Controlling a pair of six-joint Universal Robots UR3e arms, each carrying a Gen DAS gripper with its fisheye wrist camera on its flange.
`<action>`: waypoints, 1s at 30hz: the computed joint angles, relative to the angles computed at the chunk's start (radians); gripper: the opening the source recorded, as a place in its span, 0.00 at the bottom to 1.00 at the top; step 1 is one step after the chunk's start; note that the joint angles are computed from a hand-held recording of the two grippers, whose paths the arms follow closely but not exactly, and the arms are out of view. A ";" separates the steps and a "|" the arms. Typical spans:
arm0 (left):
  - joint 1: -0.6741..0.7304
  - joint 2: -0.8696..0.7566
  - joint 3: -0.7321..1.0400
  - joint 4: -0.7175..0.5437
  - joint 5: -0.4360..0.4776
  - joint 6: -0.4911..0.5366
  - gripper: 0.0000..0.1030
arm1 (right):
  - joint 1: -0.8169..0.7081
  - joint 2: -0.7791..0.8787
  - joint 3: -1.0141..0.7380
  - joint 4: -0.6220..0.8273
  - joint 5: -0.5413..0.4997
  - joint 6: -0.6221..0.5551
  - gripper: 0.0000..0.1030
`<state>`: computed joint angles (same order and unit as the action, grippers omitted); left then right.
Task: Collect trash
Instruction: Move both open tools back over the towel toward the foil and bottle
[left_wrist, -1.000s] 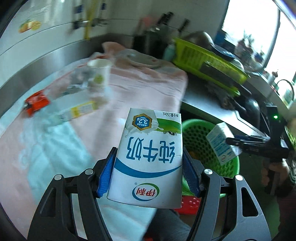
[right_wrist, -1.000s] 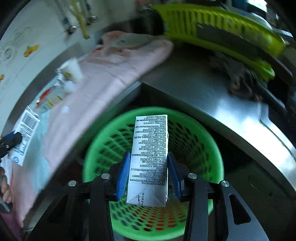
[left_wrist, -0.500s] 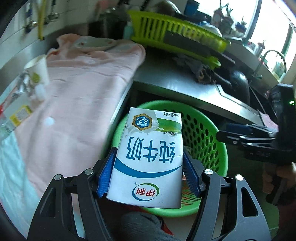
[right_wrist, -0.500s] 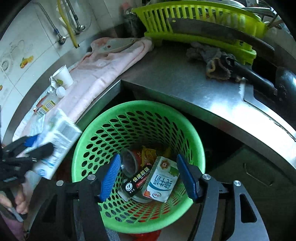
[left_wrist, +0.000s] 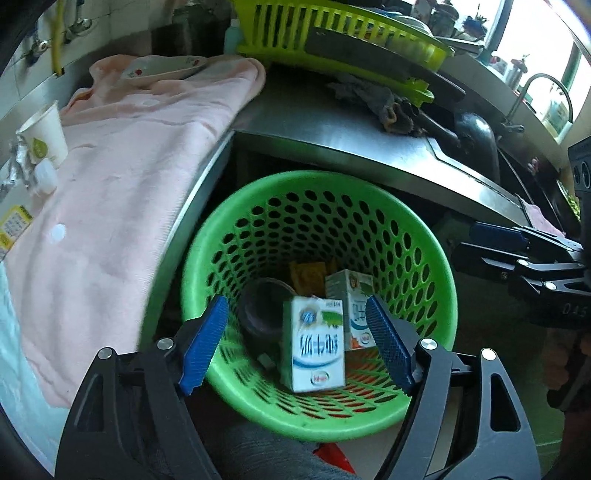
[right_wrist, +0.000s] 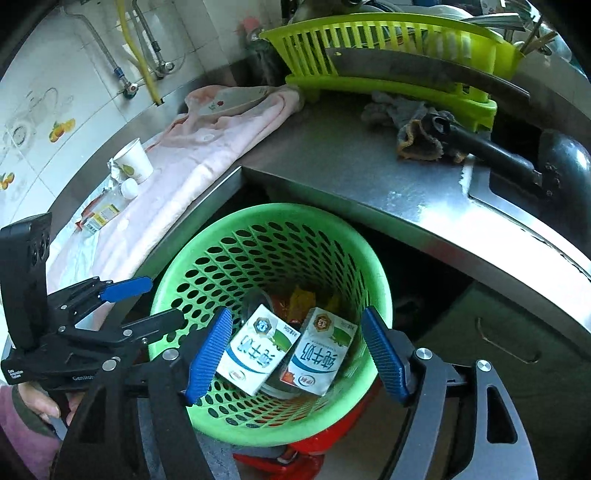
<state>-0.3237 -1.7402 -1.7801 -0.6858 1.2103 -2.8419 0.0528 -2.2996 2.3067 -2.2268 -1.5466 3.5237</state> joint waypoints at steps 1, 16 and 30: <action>0.008 0.009 -0.003 -0.004 0.000 0.003 0.74 | 0.008 0.016 -0.005 -0.013 0.002 0.002 0.69; 0.331 0.134 -0.017 -0.076 -0.047 0.109 0.74 | 0.214 0.558 -0.371 -0.230 -0.025 0.028 0.71; 0.644 0.115 0.035 -0.125 -0.100 0.222 0.74 | 0.286 1.155 -1.145 -0.106 0.088 -0.011 0.68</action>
